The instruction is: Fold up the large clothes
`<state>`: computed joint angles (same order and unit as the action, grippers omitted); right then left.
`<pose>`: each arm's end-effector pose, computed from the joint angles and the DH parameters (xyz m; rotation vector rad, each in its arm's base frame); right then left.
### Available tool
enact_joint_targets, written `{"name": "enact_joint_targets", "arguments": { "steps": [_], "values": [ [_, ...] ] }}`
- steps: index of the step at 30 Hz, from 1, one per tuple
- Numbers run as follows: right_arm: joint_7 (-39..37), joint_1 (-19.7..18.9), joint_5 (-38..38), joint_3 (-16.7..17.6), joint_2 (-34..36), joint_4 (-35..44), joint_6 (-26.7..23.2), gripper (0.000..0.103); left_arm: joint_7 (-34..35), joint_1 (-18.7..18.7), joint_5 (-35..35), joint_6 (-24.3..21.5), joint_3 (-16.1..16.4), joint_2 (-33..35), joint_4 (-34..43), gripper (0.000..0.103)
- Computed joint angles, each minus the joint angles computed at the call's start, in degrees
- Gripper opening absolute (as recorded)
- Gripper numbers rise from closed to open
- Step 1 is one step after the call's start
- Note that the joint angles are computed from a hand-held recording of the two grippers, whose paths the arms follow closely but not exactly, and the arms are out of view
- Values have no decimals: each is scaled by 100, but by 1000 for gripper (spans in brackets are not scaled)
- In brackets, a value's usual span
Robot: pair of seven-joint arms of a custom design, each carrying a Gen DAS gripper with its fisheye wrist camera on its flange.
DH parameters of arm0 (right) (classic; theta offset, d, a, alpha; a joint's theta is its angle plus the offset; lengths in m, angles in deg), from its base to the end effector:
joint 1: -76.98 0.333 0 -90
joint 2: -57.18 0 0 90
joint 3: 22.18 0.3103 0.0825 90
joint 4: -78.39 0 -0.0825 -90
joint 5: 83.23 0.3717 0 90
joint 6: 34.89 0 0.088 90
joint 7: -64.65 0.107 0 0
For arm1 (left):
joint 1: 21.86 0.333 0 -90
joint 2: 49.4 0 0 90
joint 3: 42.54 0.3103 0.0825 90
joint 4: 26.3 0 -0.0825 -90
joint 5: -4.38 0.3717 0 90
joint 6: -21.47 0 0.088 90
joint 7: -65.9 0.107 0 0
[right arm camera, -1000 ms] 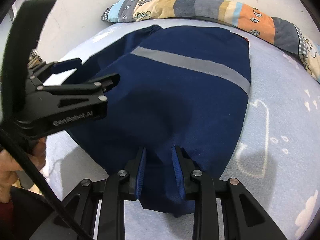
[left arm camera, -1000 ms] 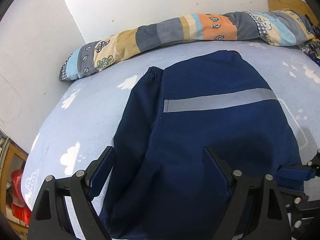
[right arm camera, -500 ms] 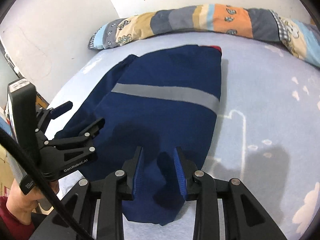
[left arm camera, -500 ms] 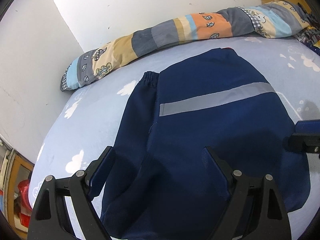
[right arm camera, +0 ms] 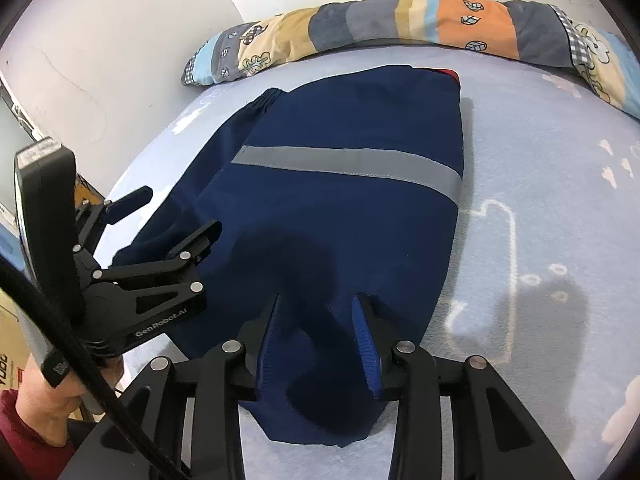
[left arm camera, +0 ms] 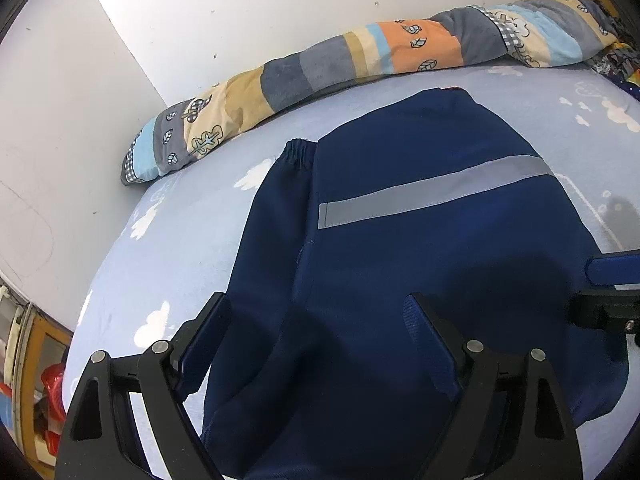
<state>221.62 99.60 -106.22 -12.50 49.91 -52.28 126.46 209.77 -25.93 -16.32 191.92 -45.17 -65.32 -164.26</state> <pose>0.4378 0.3024 0.4806 -1.4997 1.9535 -0.2768 0.4885 -0.0343 0.5179 -0.9643 2.1603 -0.6108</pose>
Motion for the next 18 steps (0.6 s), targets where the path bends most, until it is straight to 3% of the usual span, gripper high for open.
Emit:
{"name": "enact_joint_targets", "arguments": {
  "steps": [7,15,18],
  "values": [
    [594,-196,-429,70,-260,-148,9,46,-68,25,16,-27,-12,24,37,87],
    [618,-240,-259,28,-371,-284,53,48,-41,10,16,-29,0,18,34,87],
    [610,-241,-163,11,-391,-330,55,60,-75,44,57,-51,-25,27,42,87]
  ]
}}
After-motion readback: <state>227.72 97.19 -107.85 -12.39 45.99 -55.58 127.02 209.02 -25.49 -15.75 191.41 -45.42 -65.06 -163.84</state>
